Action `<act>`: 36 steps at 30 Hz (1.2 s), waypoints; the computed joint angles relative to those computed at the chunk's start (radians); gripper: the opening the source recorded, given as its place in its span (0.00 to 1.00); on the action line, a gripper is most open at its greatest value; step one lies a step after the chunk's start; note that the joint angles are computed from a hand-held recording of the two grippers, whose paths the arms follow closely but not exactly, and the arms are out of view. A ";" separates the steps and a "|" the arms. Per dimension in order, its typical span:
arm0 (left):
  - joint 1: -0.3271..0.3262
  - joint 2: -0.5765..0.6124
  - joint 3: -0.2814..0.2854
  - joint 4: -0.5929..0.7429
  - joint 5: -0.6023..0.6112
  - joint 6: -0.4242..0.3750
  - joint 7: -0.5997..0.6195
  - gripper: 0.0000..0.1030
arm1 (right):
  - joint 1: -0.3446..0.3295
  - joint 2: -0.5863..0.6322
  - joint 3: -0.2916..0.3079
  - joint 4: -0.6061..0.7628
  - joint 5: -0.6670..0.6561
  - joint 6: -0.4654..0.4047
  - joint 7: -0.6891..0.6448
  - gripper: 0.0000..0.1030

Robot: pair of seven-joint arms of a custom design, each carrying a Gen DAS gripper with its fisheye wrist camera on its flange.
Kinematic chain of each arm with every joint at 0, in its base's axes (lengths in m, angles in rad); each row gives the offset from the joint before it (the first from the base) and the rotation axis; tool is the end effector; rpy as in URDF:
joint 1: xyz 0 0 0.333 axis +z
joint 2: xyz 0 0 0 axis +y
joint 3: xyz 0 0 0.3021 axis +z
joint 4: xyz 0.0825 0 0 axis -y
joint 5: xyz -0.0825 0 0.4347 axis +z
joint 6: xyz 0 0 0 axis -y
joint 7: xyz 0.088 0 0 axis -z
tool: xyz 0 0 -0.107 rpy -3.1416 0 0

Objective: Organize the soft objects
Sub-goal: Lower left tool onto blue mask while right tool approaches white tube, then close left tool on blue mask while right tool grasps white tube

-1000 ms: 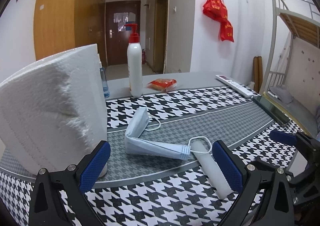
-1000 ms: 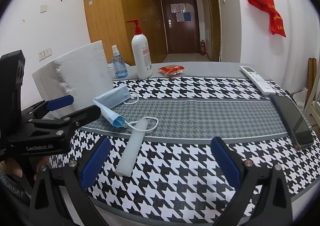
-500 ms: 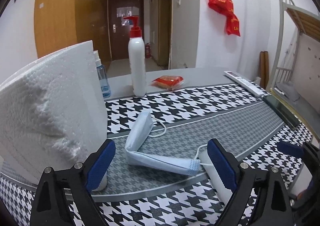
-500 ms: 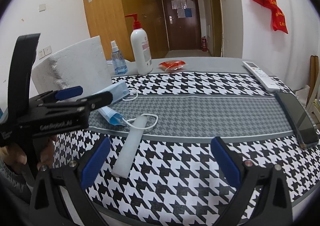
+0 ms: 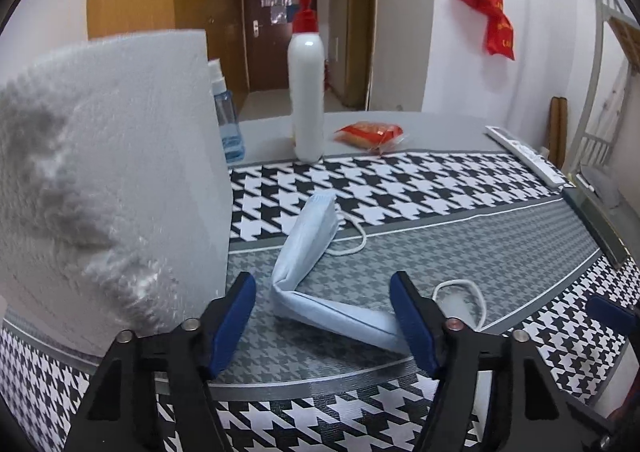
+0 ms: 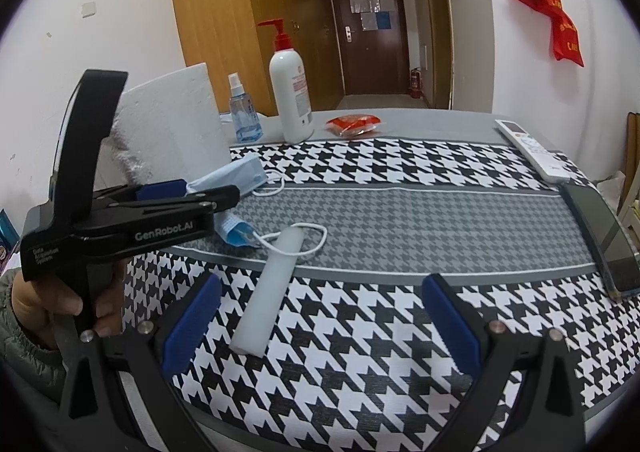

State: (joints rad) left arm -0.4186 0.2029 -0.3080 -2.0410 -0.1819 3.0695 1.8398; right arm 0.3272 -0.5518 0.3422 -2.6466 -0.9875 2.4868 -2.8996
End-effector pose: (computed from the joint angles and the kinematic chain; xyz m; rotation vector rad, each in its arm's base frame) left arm 0.5157 -0.4280 0.4021 -1.0006 2.4206 -1.0822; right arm 0.3582 0.2776 0.4066 -1.2780 2.0037 -0.8847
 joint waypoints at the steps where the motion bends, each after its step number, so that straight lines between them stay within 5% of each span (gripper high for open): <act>1: -0.014 0.003 0.018 0.005 0.019 -0.014 -0.020 0.57 | 0.000 0.001 0.000 0.001 0.000 -0.001 -0.002 0.99; 13: 0.047 0.027 -0.030 0.058 -0.083 -0.161 0.036 0.16 | 0.006 0.030 -0.011 0.022 0.019 -0.003 -0.037 0.99; 24: 0.092 -0.003 -0.084 0.028 -0.321 -0.123 0.223 0.12 | 0.017 0.094 -0.026 0.070 0.050 -0.004 -0.093 0.97; 31: 0.131 -0.026 -0.140 0.013 -0.566 -0.096 0.456 0.12 | 0.049 0.158 -0.045 0.118 0.114 -0.035 -0.167 0.69; 36: 0.117 -0.040 -0.134 0.008 -0.665 -0.086 0.547 0.12 | 0.063 0.176 -0.052 0.129 0.141 -0.040 -0.175 0.65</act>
